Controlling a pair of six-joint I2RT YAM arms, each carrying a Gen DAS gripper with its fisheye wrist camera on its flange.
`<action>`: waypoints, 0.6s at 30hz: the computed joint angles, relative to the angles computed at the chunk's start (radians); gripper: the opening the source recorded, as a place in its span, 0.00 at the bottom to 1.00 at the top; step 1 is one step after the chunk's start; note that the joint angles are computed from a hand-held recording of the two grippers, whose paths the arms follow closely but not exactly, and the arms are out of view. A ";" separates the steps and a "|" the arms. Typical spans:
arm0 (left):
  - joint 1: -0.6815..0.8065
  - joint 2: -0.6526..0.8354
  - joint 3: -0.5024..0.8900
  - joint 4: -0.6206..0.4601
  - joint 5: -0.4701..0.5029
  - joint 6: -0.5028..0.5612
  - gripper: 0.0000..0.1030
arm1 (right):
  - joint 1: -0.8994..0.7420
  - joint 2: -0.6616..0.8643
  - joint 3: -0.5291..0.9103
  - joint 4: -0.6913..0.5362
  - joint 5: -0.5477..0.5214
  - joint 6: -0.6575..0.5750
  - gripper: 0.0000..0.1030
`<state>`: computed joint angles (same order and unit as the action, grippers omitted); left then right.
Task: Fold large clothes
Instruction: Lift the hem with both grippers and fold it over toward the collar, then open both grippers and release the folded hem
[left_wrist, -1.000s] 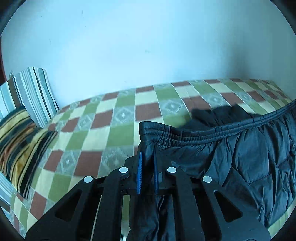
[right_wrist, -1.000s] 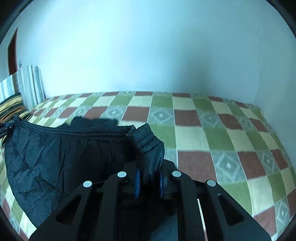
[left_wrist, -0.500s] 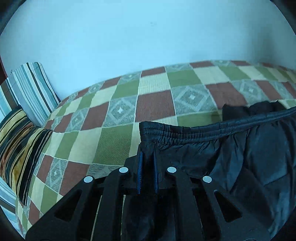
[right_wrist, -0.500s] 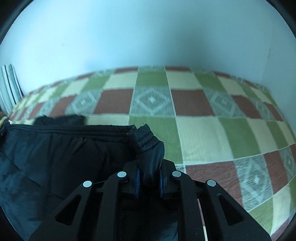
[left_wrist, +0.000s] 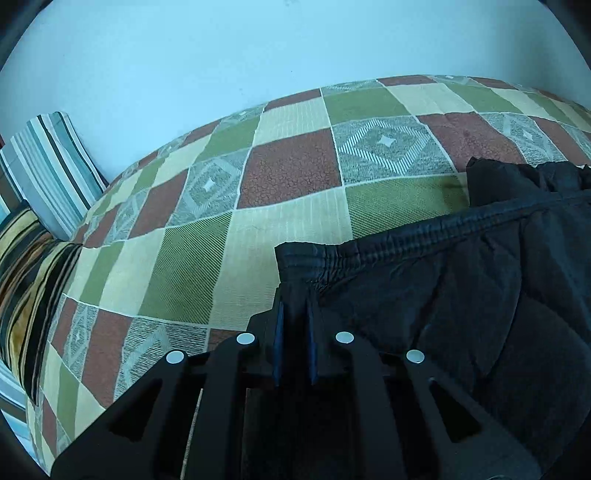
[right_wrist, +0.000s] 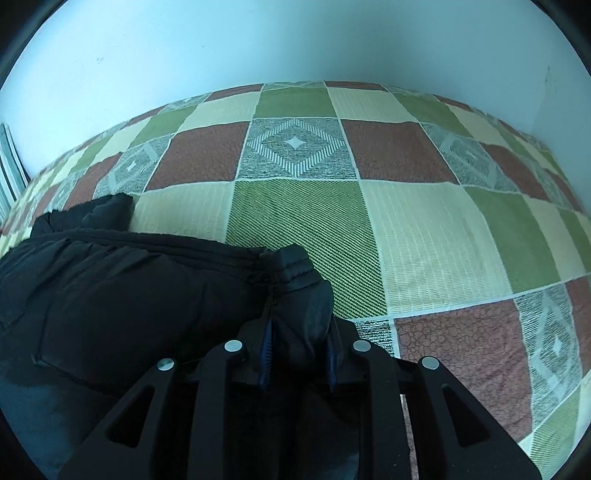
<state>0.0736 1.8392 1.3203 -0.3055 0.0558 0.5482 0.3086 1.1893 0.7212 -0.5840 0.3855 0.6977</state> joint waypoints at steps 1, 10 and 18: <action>-0.003 0.005 -0.009 0.016 -0.004 -0.002 0.11 | 0.001 0.000 -0.003 0.005 0.001 0.002 0.23; 0.002 -0.074 -0.047 0.024 -0.040 0.011 0.34 | 0.015 0.002 0.062 -0.100 0.043 0.040 0.45; 0.044 -0.310 -0.062 -0.170 0.101 -0.022 0.51 | 0.230 -0.037 0.233 -0.382 0.249 0.299 0.63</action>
